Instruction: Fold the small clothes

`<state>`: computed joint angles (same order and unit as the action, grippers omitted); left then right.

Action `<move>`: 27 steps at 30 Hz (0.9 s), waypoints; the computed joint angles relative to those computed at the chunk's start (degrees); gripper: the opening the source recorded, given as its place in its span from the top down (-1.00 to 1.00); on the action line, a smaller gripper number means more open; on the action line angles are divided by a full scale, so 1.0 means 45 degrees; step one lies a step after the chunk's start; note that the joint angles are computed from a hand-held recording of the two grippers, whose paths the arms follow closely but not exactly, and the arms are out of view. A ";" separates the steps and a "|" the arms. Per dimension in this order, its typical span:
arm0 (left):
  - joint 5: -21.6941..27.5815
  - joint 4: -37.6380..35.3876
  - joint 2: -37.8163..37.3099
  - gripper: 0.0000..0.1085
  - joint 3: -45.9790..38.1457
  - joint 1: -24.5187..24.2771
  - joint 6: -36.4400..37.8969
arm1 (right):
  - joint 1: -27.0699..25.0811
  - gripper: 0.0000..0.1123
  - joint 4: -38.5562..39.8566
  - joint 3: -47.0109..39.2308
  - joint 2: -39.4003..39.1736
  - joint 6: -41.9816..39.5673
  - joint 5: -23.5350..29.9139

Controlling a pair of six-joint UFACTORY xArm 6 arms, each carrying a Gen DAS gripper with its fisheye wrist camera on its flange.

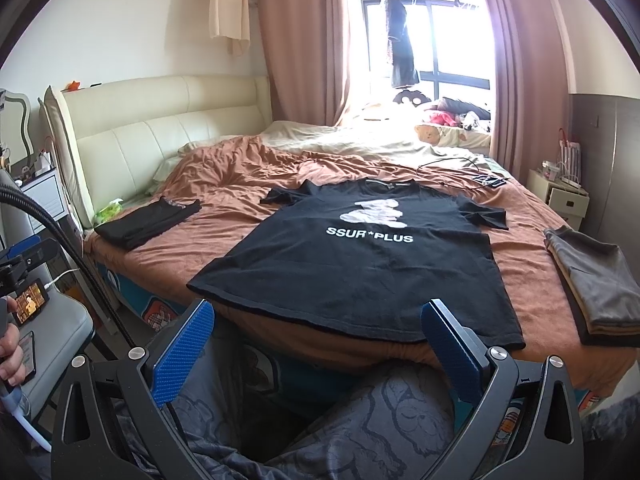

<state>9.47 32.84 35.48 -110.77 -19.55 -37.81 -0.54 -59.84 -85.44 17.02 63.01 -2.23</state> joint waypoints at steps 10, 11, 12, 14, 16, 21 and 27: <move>-0.0078 -0.0482 -0.0014 -0.89 0.0057 -0.0052 0.0492 | 0.0104 -0.83 0.1413 -0.0010 0.0042 -0.1255 0.0121; -0.0024 -0.0800 0.0026 -0.89 0.0001 -0.0075 0.0824 | 0.0167 -0.83 0.1969 -0.0036 0.0057 -0.1793 0.0274; 0.0029 -0.1206 0.0060 -0.89 -0.0042 -0.0114 0.1218 | 0.0227 -0.83 0.2394 -0.0102 0.0075 -0.2191 0.0437; 0.0188 -0.1953 0.0193 -0.89 -0.0270 -0.0156 0.1930 | 0.0312 -0.83 0.3520 -0.0143 0.0087 -0.3250 0.0556; 0.0377 -0.2462 0.0365 -0.89 -0.0597 -0.0175 0.2455 | 0.0480 -0.83 0.5385 -0.0225 0.0119 -0.5081 0.0723; 0.1129 -0.3860 0.1186 -0.89 -0.2200 -0.0205 0.3761 | 0.0698 -0.83 0.8526 -0.1063 0.0588 -0.8296 0.1285; 0.3110 -0.4512 0.3181 -0.89 -0.5994 -0.0262 0.4487 | 0.0888 -0.83 1.2045 -0.2786 0.1768 -1.1533 0.1780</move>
